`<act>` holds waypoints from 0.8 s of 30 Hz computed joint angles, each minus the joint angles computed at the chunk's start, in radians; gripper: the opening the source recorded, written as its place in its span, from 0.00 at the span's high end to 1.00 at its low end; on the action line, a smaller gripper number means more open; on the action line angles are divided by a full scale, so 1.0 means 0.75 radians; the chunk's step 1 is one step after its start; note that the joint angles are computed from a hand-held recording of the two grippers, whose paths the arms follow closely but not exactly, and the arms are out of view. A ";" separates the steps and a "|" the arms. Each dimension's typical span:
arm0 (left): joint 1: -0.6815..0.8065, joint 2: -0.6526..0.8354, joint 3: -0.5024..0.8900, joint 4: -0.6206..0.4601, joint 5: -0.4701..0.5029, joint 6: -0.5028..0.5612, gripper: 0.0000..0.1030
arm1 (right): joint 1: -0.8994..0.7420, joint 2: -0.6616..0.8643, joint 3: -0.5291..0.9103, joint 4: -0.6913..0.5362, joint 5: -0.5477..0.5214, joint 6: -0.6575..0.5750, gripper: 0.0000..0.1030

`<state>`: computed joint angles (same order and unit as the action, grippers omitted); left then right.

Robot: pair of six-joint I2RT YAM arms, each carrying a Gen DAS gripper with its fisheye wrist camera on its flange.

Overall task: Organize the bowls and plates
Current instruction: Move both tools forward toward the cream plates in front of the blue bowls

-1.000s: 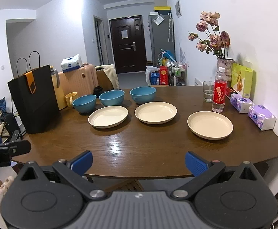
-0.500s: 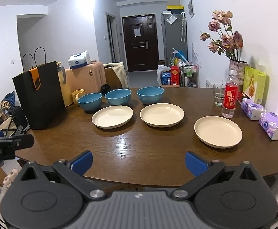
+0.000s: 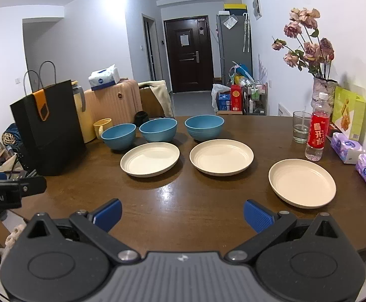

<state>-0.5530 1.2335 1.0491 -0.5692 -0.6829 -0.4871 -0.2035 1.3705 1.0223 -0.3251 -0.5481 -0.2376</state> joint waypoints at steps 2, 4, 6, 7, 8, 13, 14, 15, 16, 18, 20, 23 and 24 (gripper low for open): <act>0.088 0.029 0.004 0.078 0.079 0.083 0.00 | 0.056 0.066 0.043 0.038 0.054 0.045 0.00; 0.184 0.081 0.036 0.136 0.163 0.161 0.00 | 0.112 0.140 0.105 0.059 0.104 0.088 0.00; 0.275 0.140 0.077 0.189 0.248 0.234 0.00 | 0.171 0.219 0.177 0.077 0.154 0.127 0.00; 0.317 0.171 0.100 0.210 0.285 0.267 0.00 | 0.196 0.249 0.204 0.087 0.181 0.140 0.00; 0.355 0.204 0.128 0.227 0.320 0.294 0.00 | 0.226 0.289 0.241 0.095 0.216 0.157 0.00; 0.520 0.397 0.298 0.263 0.472 0.404 0.00 | 0.326 0.496 0.467 0.064 0.315 0.253 0.00; 0.547 0.437 0.336 0.263 0.497 0.423 0.00 | 0.344 0.538 0.512 0.059 0.333 0.269 0.00; 0.575 0.480 0.378 0.260 0.522 0.445 0.00 | 0.363 0.579 0.559 0.050 0.353 0.283 0.00; 0.600 0.518 0.413 0.260 0.543 0.463 0.00 | 0.380 0.621 0.609 0.039 0.374 0.295 0.00; 0.648 0.601 0.500 0.249 0.589 0.495 0.00 | 0.409 0.690 0.688 0.023 0.404 0.317 0.00; 0.690 0.670 0.574 0.240 0.634 0.523 0.00 | 0.438 0.764 0.781 -0.003 0.435 0.342 0.00; 0.743 0.782 0.703 0.212 0.695 0.567 0.00 | 0.474 0.872 0.928 -0.052 0.483 0.374 0.00; 0.758 0.818 0.745 0.202 0.712 0.581 0.00 | 0.484 0.906 0.973 -0.066 0.497 0.385 0.00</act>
